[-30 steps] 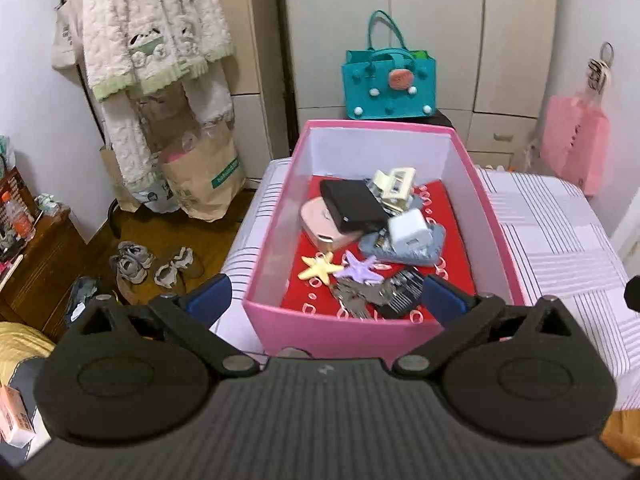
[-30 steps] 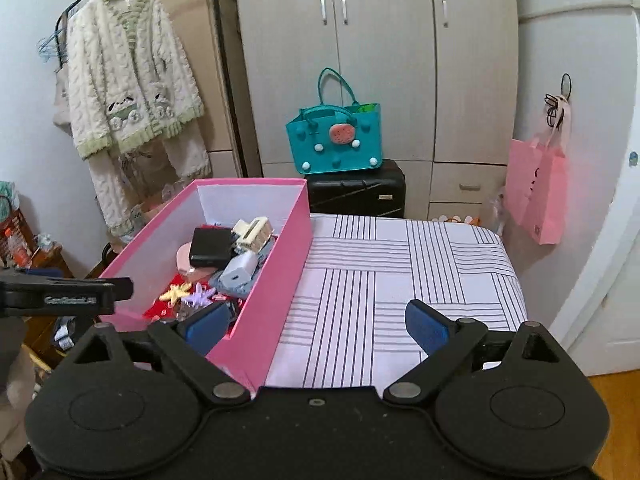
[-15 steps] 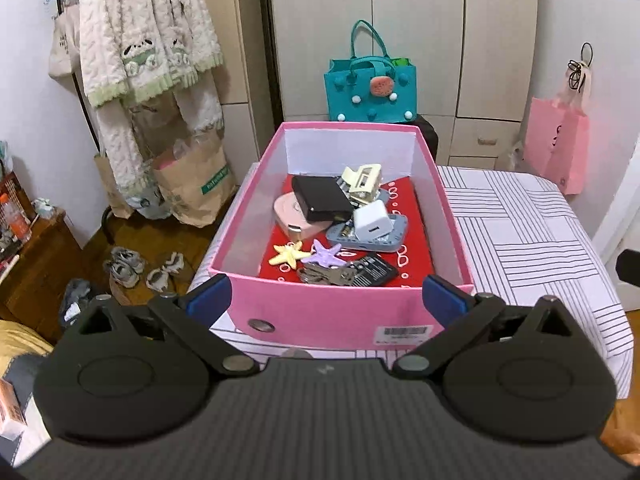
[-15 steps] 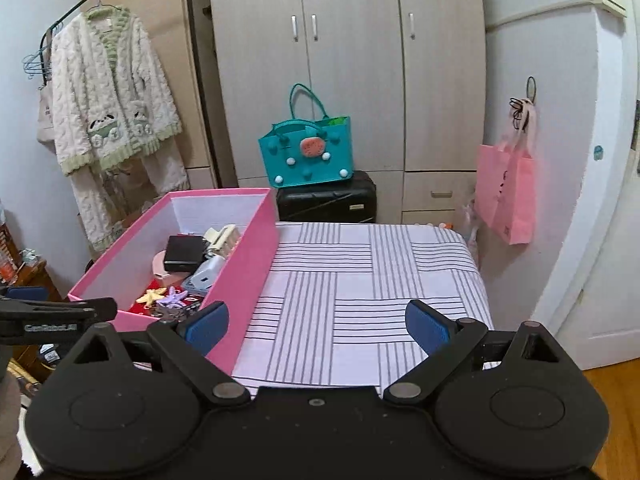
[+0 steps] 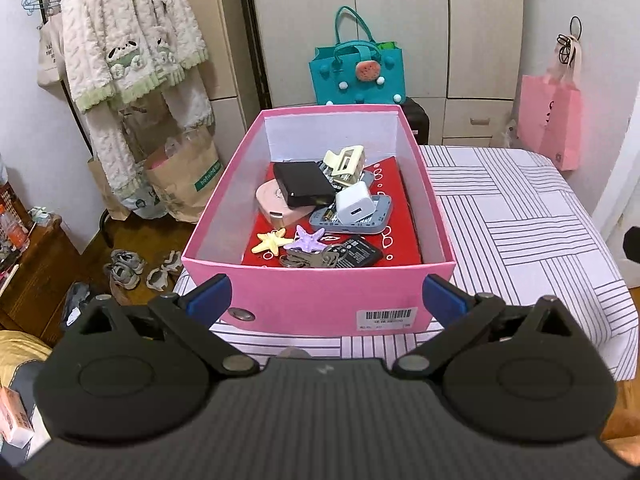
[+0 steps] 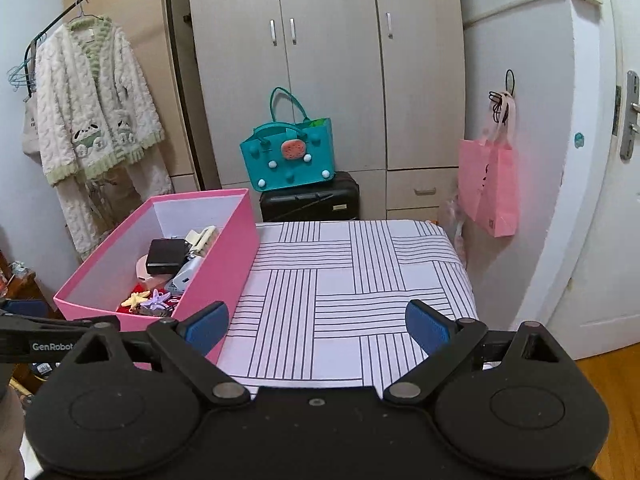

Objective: Organize rigid objects

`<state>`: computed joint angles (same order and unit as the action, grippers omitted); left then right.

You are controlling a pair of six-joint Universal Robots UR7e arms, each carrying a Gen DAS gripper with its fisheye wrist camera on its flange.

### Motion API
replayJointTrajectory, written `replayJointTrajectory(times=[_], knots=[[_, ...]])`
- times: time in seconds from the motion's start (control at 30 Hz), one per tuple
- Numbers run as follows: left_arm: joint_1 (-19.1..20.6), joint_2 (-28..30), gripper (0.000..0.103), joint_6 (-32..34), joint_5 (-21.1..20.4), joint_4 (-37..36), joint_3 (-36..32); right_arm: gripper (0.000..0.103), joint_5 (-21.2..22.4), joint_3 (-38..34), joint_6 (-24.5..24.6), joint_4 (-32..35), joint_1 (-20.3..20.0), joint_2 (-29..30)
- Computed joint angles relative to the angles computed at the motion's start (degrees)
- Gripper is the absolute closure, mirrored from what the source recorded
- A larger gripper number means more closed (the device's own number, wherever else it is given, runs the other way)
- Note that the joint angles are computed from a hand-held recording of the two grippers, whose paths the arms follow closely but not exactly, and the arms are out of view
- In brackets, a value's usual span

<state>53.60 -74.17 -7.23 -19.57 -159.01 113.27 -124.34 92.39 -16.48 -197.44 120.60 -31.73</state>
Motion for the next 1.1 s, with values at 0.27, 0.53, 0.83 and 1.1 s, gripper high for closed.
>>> replayJointTrajectory(times=[0.27, 0.53, 0.83, 1.1], knots=[[-0.03, -0.62, 0.000, -0.64, 0.07, 1.73, 0.24, 0.006, -0.53, 0.41, -1.82, -1.04, 0.57, 0.08], [0.10, -0.91, 0.000, -0.93, 0.07, -0.15, 1.13, 0.006, -0.94, 0.72, -1.35, -1.23, 0.22, 0.17], [-0.02, -0.26, 0.000, 2.26, 1.51, -5.22, 2.13, 0.006, -1.17, 1.65, -1.04, -1.81, 0.26, 0.20], [-0.38, -0.61, 0.000, 2.64, 1.40, -5.89, 3.15, 0.006, -1.87, 2.13, -0.46, -2.76, 0.05, 0.23]])
